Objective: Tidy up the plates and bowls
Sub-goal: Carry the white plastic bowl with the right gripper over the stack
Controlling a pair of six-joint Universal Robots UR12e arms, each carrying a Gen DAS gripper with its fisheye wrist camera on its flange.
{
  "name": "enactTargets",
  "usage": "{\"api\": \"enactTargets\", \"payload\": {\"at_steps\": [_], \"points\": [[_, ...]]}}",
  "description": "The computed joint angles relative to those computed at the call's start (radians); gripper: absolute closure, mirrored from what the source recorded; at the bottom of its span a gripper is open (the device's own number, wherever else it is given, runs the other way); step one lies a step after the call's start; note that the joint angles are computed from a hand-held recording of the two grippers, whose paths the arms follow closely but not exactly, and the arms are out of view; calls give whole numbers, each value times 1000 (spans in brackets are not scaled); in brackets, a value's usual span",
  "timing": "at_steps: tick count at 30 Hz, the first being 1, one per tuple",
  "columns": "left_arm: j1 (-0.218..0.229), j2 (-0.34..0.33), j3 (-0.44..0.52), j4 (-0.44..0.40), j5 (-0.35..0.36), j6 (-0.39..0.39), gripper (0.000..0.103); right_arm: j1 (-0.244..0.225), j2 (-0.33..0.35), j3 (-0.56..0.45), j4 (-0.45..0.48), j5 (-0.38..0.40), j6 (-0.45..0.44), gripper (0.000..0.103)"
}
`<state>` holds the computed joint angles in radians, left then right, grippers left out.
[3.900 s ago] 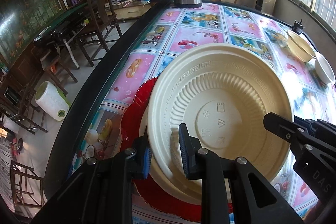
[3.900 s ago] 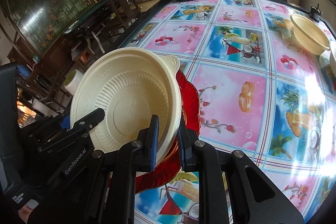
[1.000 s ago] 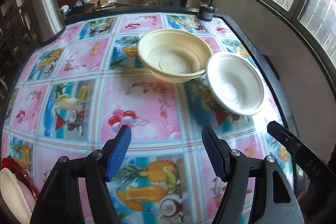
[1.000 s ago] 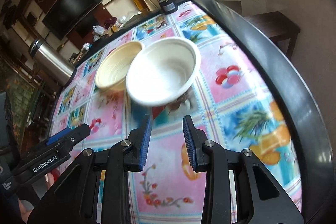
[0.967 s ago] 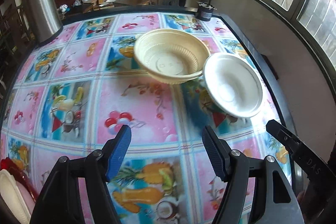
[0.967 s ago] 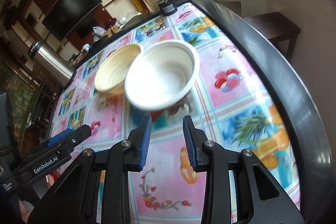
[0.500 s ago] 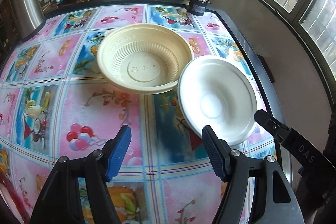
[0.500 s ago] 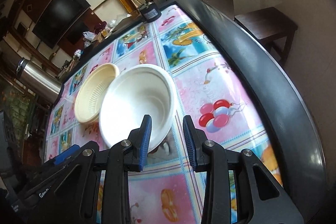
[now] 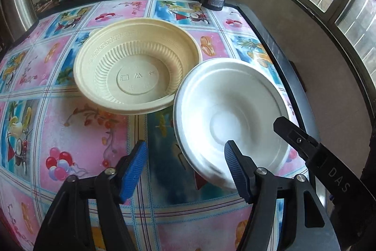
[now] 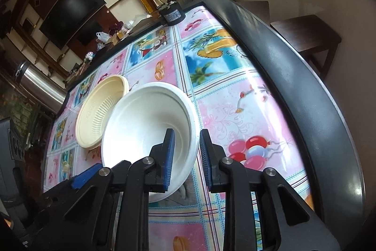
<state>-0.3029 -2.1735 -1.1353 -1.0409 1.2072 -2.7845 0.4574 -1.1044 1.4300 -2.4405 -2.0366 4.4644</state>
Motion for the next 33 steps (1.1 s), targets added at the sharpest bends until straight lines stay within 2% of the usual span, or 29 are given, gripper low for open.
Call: {"api": "enactTargets", "payload": {"at_steps": [1, 7, 12, 18, 27, 33], "points": [[-2, -2, 3, -5, 3, 8, 53, 1, 0, 2, -5, 0, 1, 87], [-3, -6, 9, -31, 5, 32, 76, 3, 7, -3, -15, 12, -20, 89], [1, 8, -13, -11, 4, 51, 76, 14, 12, -23, 23, 8, -36, 89], [19, 33, -50, -26, 2, 92, 76, 36, 17, -44, 55, 5, -50, 89], [57, 114, -181, 94, 40, 139, 76, 93, 50, -98, 74, -7, -39, 89], [95, 159, -256, 176, 52, 151, 76, 136, 89, -142, 43, -24, -7, 89]]}}
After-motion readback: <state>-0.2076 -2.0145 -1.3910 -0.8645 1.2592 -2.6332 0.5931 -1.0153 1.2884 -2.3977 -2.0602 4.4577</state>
